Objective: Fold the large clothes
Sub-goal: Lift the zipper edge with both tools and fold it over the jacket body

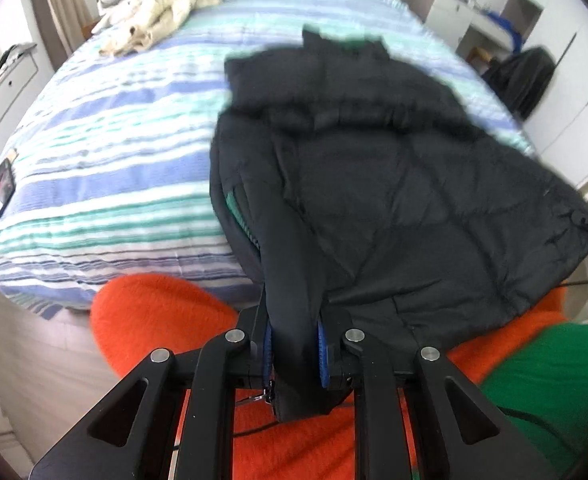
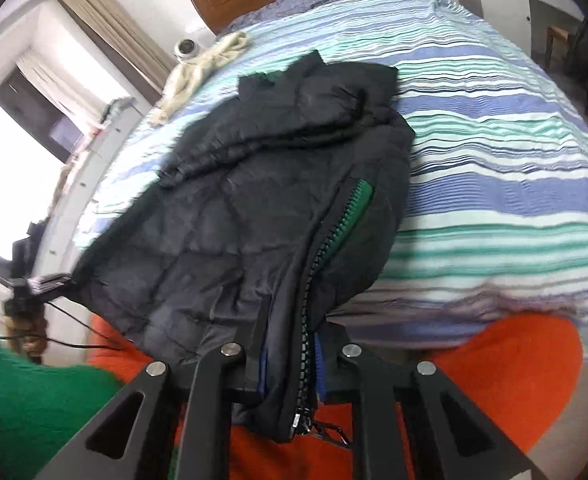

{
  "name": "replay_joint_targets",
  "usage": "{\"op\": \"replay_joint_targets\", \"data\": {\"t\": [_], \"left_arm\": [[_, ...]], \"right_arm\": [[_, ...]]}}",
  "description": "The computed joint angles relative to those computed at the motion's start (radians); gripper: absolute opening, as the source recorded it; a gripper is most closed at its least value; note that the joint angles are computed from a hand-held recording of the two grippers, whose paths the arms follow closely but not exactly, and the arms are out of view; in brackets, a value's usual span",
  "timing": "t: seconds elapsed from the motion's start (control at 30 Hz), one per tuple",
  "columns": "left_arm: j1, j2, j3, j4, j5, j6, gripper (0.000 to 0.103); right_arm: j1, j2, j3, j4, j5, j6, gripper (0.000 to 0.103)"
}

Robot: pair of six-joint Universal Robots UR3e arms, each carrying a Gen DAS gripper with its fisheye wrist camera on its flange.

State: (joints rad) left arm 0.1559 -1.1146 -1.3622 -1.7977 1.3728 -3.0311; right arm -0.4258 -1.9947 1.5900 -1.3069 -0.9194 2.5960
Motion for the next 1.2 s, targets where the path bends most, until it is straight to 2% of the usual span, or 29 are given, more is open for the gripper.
{"op": "replay_joint_targets", "data": {"t": [0.07, 0.1, 0.13, 0.2, 0.33, 0.37, 0.43, 0.47, 0.53, 0.6, 0.63, 0.7, 0.73, 0.83, 0.87, 0.9, 0.97, 1.0, 1.03, 1.1, 1.13, 1.17, 1.2], "left_arm": [[0.080, -0.013, 0.139, -0.068, -0.073, 0.031, 0.015], [0.111, -0.021, 0.184, -0.072, -0.105, 0.040, 0.015], [0.138, -0.038, 0.226, -0.058, -0.138, 0.043, 0.015], [0.142, -0.105, 0.264, 0.066, -0.168, 0.004, 0.015], [0.075, -0.349, 0.337, 0.318, -0.133, -0.153, 0.015], [0.055, -0.446, 0.396, 0.363, -0.123, -0.198, 0.015], [0.017, -0.606, 0.490, 0.452, -0.080, -0.244, 0.017], [-0.005, -0.678, 0.531, 0.495, -0.040, -0.252, 0.018], [-0.052, -0.856, 0.638, 0.580, 0.030, -0.266, 0.019], [-0.070, -0.987, 0.736, 0.573, 0.085, -0.271, 0.022], [-0.074, -1.021, 0.751, 0.569, 0.100, -0.274, 0.025], [-0.084, -1.140, 0.877, 0.497, 0.119, -0.280, 0.038], [-0.089, -1.189, 0.937, 0.452, 0.128, -0.280, 0.048], [-0.093, -1.245, 1.032, 0.370, 0.135, -0.282, 0.067], [-0.081, -1.221, 1.008, 0.371, 0.107, -0.285, 0.076], [-0.062, -1.183, 0.963, 0.386, 0.059, -0.286, 0.080], [-0.004, -1.091, 0.839, 0.440, -0.082, -0.293, 0.089], [0.024, -1.039, 0.774, 0.464, -0.147, -0.292, 0.091], [0.062, -0.988, 0.712, 0.486, -0.219, -0.283, 0.094], [0.100, -0.939, 0.639, 0.534, -0.274, -0.274, 0.096], [0.106, -0.934, 0.632, 0.540, -0.273, -0.260, 0.097], [0.109, -0.928, 0.619, 0.536, -0.256, -0.226, 0.097], [0.102, -0.941, 0.630, 0.521, -0.232, -0.199, 0.097]], "right_arm": [[-0.074, 0.014, -0.124, 0.169, 0.089, -0.074, 0.016], [-0.087, 0.024, -0.160, 0.198, 0.115, -0.079, 0.016], [-0.100, 0.058, -0.215, 0.217, 0.158, -0.091, 0.016], [-0.088, 0.119, -0.260, 0.156, 0.211, -0.072, 0.016], [0.024, 0.328, -0.289, -0.290, 0.244, 0.174, 0.016], [0.058, 0.415, -0.314, -0.432, 0.240, 0.270, 0.016], [0.120, 0.595, -0.433, -0.580, 0.224, 0.383, 0.016], [0.156, 0.699, -0.479, -0.719, 0.194, 0.493, 0.016], [0.193, 0.861, -0.596, -0.807, 0.167, 0.542, 0.016], [0.222, 1.017, -0.683, -0.908, 0.134, 0.572, 0.016], [0.239, 1.103, -0.738, -0.948, 0.091, 0.593, 0.016], [0.251, 1.202, -0.797, -0.960, 0.051, 0.627, 0.017], [0.256, 1.246, -0.820, -0.960, 0.025, 0.652, 0.018], [0.254, 1.304, -0.857, -0.947, 0.039, 0.722, 0.021], [0.244, 1.306, -0.855, -0.947, 0.068, 0.740, 0.025], [0.236, 1.301, -0.850, -0.948, 0.097, 0.756, 0.029], [0.210, 1.287, -0.866, -0.875, 0.179, 0.745, 0.045], [0.202, 1.273, -0.868, -0.829, 0.207, 0.733, 0.049], [0.190, 1.271, -0.894, -0.782, 0.239, 0.723, 0.059], [0.177, 1.235, -0.882, -0.726, 0.272, 0.679, 0.072], [0.173, 1.231, -0.903, -0.694, 0.273, 0.639, 0.084], [0.175, 1.218, -0.902, -0.681, 0.254, 0.606, 0.092], [0.185, 1.206, -0.912, -0.669, 0.200, 0.562, 0.093]]}}
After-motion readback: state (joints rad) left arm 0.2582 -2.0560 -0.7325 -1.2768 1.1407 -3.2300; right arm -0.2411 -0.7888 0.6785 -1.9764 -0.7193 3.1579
